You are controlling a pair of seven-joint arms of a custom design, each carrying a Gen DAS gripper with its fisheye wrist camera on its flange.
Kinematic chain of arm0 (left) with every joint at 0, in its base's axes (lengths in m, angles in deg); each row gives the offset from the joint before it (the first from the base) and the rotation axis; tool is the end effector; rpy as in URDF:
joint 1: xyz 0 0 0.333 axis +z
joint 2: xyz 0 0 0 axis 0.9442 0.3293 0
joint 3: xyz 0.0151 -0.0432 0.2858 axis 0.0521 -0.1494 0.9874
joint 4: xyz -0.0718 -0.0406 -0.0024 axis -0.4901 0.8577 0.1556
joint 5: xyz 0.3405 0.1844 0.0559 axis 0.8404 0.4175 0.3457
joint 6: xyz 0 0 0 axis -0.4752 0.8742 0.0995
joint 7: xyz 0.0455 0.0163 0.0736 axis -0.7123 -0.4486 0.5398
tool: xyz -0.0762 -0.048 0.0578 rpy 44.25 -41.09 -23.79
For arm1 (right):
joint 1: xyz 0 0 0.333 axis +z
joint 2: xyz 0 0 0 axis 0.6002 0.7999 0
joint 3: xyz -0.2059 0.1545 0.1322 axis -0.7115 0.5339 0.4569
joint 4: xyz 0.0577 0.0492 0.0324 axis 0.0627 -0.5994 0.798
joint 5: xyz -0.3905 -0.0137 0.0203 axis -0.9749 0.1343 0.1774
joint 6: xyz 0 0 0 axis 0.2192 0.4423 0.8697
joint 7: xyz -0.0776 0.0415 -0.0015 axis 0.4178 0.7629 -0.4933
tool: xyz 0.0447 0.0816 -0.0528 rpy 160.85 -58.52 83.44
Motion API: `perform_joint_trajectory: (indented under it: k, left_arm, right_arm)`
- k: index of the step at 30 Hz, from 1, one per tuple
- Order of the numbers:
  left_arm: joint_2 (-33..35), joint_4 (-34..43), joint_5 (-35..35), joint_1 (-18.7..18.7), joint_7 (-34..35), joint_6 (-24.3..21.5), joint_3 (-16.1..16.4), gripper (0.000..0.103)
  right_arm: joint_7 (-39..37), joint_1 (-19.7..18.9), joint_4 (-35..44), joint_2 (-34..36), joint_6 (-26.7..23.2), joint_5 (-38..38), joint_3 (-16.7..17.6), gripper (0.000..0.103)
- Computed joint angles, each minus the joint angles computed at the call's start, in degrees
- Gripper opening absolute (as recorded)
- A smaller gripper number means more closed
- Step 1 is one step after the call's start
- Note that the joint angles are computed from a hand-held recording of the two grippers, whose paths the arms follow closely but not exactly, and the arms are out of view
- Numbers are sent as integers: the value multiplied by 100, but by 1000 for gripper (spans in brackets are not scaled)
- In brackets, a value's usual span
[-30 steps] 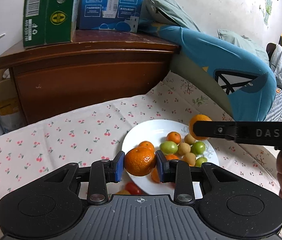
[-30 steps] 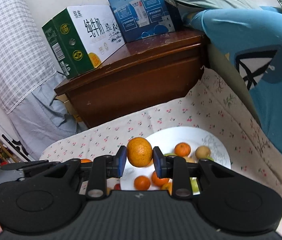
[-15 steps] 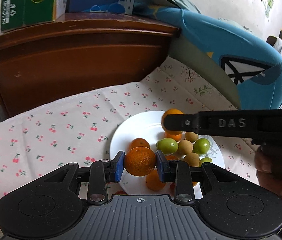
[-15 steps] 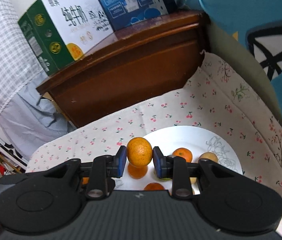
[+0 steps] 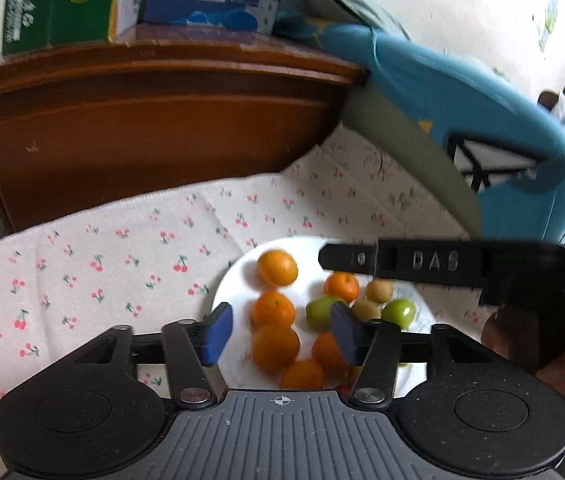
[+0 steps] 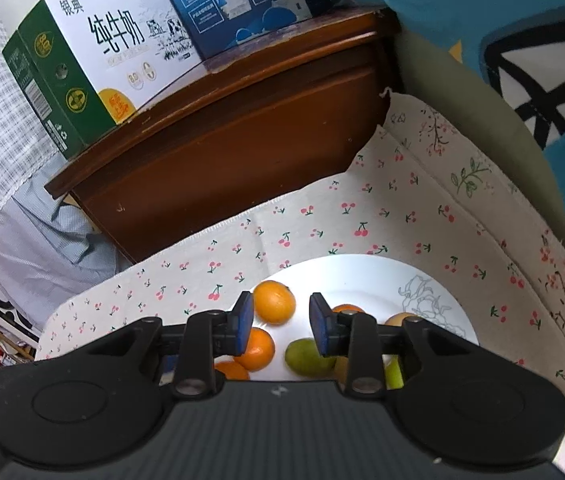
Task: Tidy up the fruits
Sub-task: 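Withdraw both open grippers to the last brown pear and cherry tomatoes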
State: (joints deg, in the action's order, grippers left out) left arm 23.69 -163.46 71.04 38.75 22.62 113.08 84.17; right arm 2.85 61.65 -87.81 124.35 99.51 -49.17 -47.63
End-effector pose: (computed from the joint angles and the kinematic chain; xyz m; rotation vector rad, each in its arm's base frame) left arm 0.5925 -0.3802 0.3249 -1.8889 1.6180 -1.0333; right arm 0.6864 0.4298 0.3032 -1.8238 1.2613 -0.1416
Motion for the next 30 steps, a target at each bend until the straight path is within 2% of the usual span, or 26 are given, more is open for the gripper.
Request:
perform_joint_trajectory:
  k: [2,5,8,10,17,20,25,30]
  left_arm:
    - [-122,-79,40,-37,-56,-112,19,66]
    - [-368,-287,250,-41,-317,-259,2,69]
    - [-600,-500,236,87,-306,-530,-199,78]
    - [-735,-621,346,125,-363,-755,-295,79]
    - [-1214,-1141,508,426,-565,-1110,-695,79]
    - [-1419,-1377,565,541,-722,-1190,-833,79]
    - [-1732,-1731,563,685,-720,-1465,-1076,79]
    - [-1970,-2030,486,836,-738,-1535,-1254,79]
  right_arm:
    - [-49,-23,-125,-76,102,6,22,32]
    - [-89,-81,-307,-183,202,44,102,32]
    - [-169,-157,-657,-382,373,71,198,32]
    - [-219,-227,-951,-545,522,98,294,32]
    - [-441,-511,-1927,-1053,935,121,708,32]
    - [-486,-631,-2351,-1252,1151,84,883,32]
    - [-510,-978,-3053,-1497,1552,-86,1368,32]
    - [-317,-1103,-3520,-1635,1722,-397,1550,32]
